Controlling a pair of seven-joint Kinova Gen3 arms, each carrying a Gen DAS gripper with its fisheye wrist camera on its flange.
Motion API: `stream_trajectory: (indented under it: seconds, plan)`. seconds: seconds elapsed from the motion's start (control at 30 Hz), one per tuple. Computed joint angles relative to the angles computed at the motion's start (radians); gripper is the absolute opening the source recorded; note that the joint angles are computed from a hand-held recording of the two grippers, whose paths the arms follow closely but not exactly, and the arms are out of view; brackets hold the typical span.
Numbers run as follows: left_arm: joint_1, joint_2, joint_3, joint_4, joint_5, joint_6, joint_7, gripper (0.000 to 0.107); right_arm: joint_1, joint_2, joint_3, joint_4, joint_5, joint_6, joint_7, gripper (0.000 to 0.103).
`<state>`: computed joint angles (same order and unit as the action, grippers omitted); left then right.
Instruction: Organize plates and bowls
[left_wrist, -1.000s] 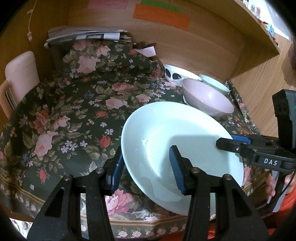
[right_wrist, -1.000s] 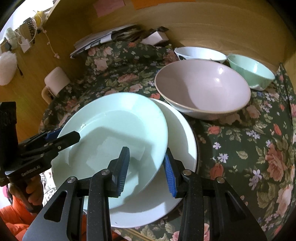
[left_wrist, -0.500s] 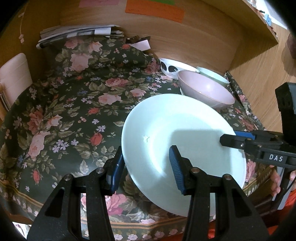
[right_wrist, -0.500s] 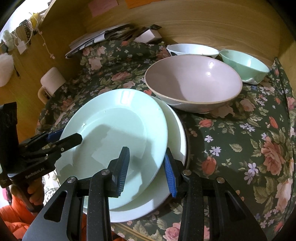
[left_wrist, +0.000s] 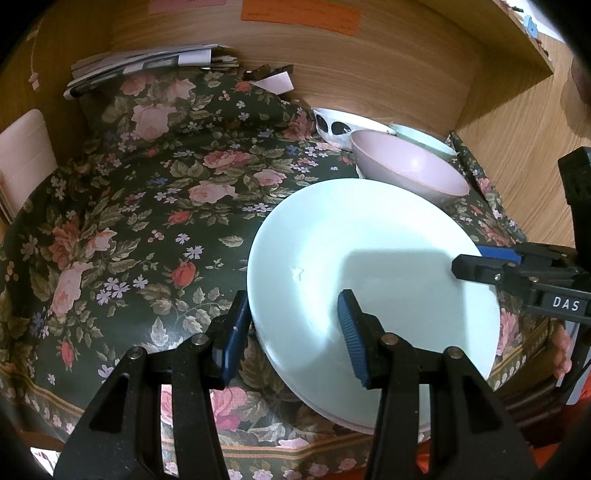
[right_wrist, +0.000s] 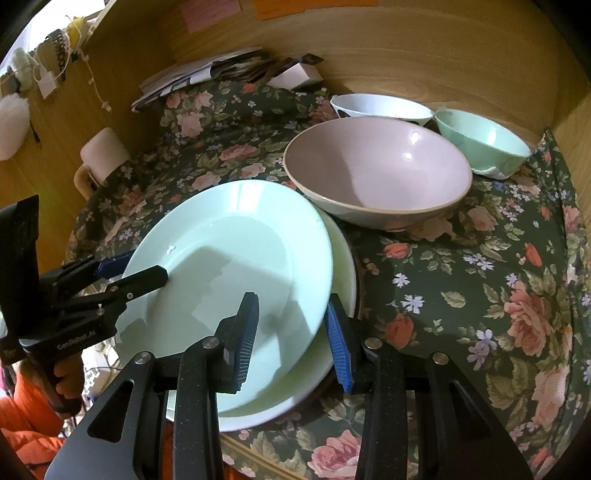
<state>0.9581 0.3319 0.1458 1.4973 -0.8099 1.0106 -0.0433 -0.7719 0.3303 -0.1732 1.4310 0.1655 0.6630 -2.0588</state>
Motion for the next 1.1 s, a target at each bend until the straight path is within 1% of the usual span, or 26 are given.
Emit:
stream_trajectory:
  seconds: [0.07,0.2,0.33,0.47,0.63,0.7,0.77,0.8,0.83,0.87,0.97,1.07,1.1]
  plan:
    - [-0.002,0.001,0.0,0.001,0.0,-0.002,-0.002,0.048,-0.011,-0.007,0.01,0.007,0.017,-0.003,-0.018,0.033]
    - [-0.008,-0.005,0.0,0.008,0.0,-0.005,-0.014,0.048,-0.043,-0.019,0.032,0.014,0.084,0.006,-0.074,0.033]
    - [-0.017,-0.013,0.001,0.004,0.003,0.005,-0.029,0.048,-0.025,-0.027,0.024,0.018,0.086,-0.002,-0.083,0.033]
    - [-0.021,-0.027,0.001,-0.01,-0.015,0.027,-0.039,0.048,-0.013,-0.041,0.022,0.022,0.091,-0.025,-0.094,0.033]
    - [-0.035,-0.032,0.005,-0.051,-0.036,0.049,-0.074,0.049,-0.016,-0.055,0.038,0.017,0.134,-0.046,-0.135,0.034]
    - [-0.04,-0.027,0.004,-0.08,-0.044,0.059,-0.098,0.055,-0.021,-0.06,0.05,0.015,0.161,-0.055,-0.167,0.034]
    - [-0.049,-0.023,0.001,-0.106,-0.045,0.057,-0.125,0.064,-0.016,-0.063,0.053,0.015,0.174,-0.067,-0.184,0.034]
    - [-0.05,-0.019,-0.001,-0.118,-0.045,0.059,-0.138,0.066,-0.017,-0.064,0.06,0.013,0.188,-0.072,-0.201,0.034]
    - [-0.054,-0.012,-0.004,-0.137,-0.046,0.06,-0.158,0.07,-0.017,-0.065,0.063,0.013,0.199,-0.074,-0.212,0.035]
    - [-0.057,-0.004,-0.007,-0.156,-0.046,0.06,-0.179,0.073,-0.021,-0.065,0.071,0.012,0.216,-0.077,-0.232,0.039]
    - [-0.066,0.016,-0.02,-0.199,-0.03,0.05,-0.231,0.078,-0.027,-0.061,0.089,0.007,0.263,-0.081,-0.285,0.048]
    - [-0.094,0.038,-0.03,-0.243,0.017,0.018,-0.308,0.082,-0.023,-0.046,0.094,-0.017,0.291,-0.06,-0.308,0.051]
    - [-0.114,0.05,-0.029,-0.264,0.051,0.004,-0.348,0.082,-0.016,-0.039,0.093,-0.028,0.291,-0.052,-0.306,0.051]
